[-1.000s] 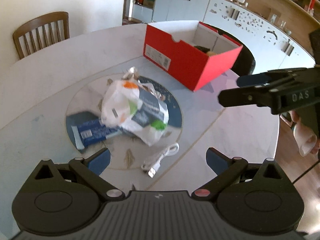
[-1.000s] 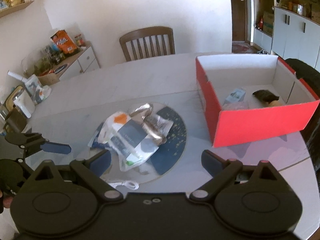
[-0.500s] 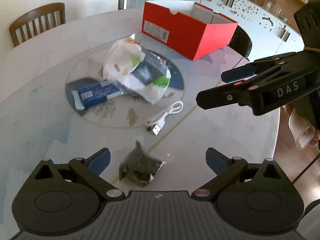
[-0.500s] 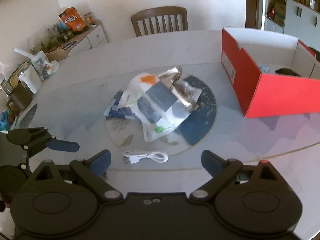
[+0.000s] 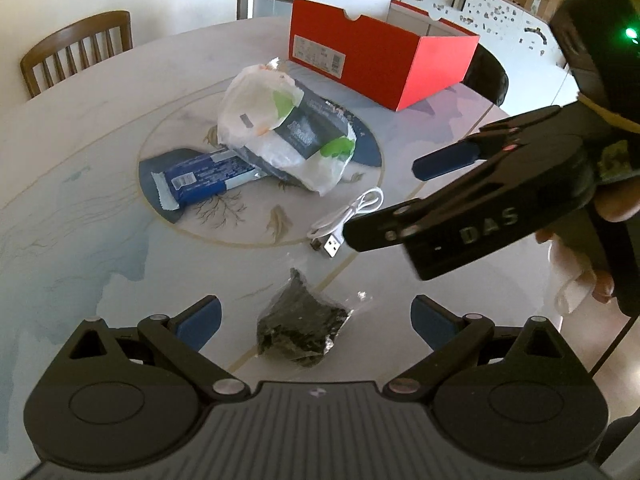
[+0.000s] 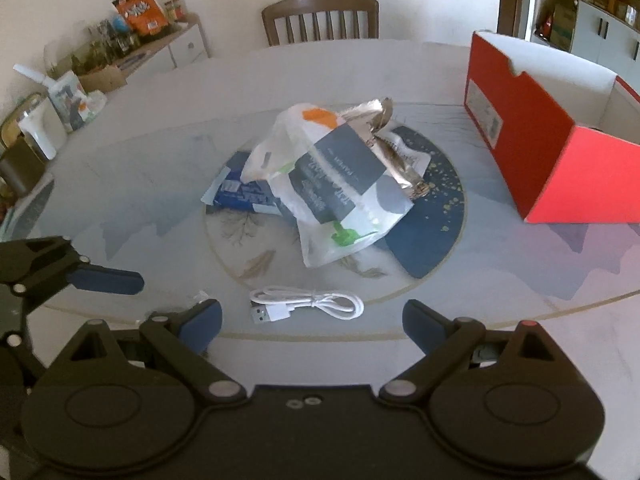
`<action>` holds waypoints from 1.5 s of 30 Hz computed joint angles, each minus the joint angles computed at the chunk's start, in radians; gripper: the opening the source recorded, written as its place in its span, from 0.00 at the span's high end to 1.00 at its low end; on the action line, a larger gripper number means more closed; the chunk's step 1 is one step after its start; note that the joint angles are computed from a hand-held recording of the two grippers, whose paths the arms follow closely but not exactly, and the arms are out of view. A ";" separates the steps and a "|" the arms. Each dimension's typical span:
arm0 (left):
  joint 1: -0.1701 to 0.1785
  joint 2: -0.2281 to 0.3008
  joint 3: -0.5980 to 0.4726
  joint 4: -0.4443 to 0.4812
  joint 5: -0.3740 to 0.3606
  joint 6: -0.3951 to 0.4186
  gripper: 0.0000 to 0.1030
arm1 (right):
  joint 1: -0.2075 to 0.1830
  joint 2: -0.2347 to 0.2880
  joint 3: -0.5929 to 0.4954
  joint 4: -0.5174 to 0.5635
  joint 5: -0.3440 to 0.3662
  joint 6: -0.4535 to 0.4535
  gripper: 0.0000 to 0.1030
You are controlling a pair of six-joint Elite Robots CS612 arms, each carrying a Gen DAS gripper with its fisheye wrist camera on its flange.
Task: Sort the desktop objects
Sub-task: 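Grasp the clear bag of dark seaweed with the left tool while the right tool grasps the white USB cable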
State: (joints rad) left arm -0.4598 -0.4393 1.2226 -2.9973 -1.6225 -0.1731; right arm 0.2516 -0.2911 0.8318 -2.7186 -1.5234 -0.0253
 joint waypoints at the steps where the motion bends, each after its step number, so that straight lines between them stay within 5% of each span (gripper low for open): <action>1: 0.001 0.001 -0.001 0.002 -0.002 0.002 0.03 | 0.002 0.007 -0.012 0.009 -0.005 0.002 0.06; 12: 0.007 0.011 -0.008 0.019 -0.013 0.010 0.10 | 0.024 0.060 -0.099 0.069 -0.077 -0.009 0.06; 22: 0.009 0.017 -0.020 0.031 -0.020 0.022 0.29 | 0.033 0.083 -0.138 0.106 -0.130 -0.010 0.10; 32: 0.010 0.019 -0.023 0.030 -0.013 0.035 0.43 | 0.035 0.078 -0.125 0.085 -0.143 0.002 0.17; 35: 0.011 0.019 -0.027 0.037 -0.020 0.045 0.54 | 0.035 0.076 -0.120 0.079 -0.145 0.006 0.21; 45: 0.010 0.021 -0.035 0.043 -0.028 0.039 0.63 | 0.033 0.061 -0.089 0.058 -0.145 0.019 0.30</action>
